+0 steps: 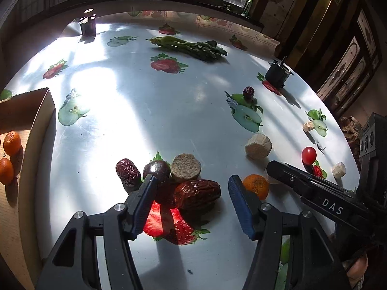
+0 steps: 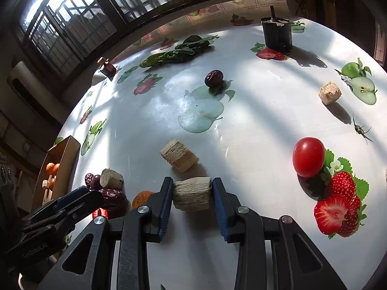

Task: Organize fruits
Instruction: 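Grasp a dried red date with the left gripper while the right grasps a beige cube, then place the date and cube in the box and open both grippers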

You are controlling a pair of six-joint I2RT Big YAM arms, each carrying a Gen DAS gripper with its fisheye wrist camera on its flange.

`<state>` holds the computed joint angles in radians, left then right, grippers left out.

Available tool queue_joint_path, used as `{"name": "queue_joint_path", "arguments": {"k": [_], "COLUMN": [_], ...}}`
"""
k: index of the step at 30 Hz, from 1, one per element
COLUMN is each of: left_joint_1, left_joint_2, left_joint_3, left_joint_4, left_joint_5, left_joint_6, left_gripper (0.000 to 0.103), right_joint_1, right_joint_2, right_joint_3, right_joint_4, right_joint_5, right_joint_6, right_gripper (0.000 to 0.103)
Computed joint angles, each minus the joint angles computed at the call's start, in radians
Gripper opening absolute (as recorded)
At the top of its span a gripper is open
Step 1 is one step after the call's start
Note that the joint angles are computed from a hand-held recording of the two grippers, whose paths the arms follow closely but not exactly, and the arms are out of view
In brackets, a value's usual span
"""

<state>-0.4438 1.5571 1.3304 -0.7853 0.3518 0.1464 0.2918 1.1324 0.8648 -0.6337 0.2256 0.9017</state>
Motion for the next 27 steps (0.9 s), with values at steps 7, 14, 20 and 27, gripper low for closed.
{"name": "queue_joint_path", "arguments": {"k": [7, 14, 20, 27], "left_joint_1": [-0.042, -0.067, -0.012, 0.106], "left_joint_2": [-0.051, -0.082, -0.138, -0.273], "left_joint_3": [-0.091, -0.147, -0.167, -0.235], "left_joint_4": [0.108, 0.166, 0.130, 0.098], "left_joint_5": [-0.124, -0.190, -0.082, 0.033], "left_joint_6": [0.053, 0.084, 0.023, -0.006], "left_gripper": [0.054, 0.043, 0.042, 0.043], "right_joint_1": [0.000, 0.025, 0.034, 0.040], "right_joint_2": [-0.005, 0.013, 0.007, -0.031], "right_joint_3": [-0.006, 0.012, 0.007, -0.017], "right_joint_4": [0.004, -0.019, -0.004, 0.032], "right_joint_5": [0.012, 0.066, 0.080, 0.112], "right_joint_6": [0.009, 0.003, -0.008, -0.002], "right_gripper": [0.035, 0.035, 0.035, 0.035]}}
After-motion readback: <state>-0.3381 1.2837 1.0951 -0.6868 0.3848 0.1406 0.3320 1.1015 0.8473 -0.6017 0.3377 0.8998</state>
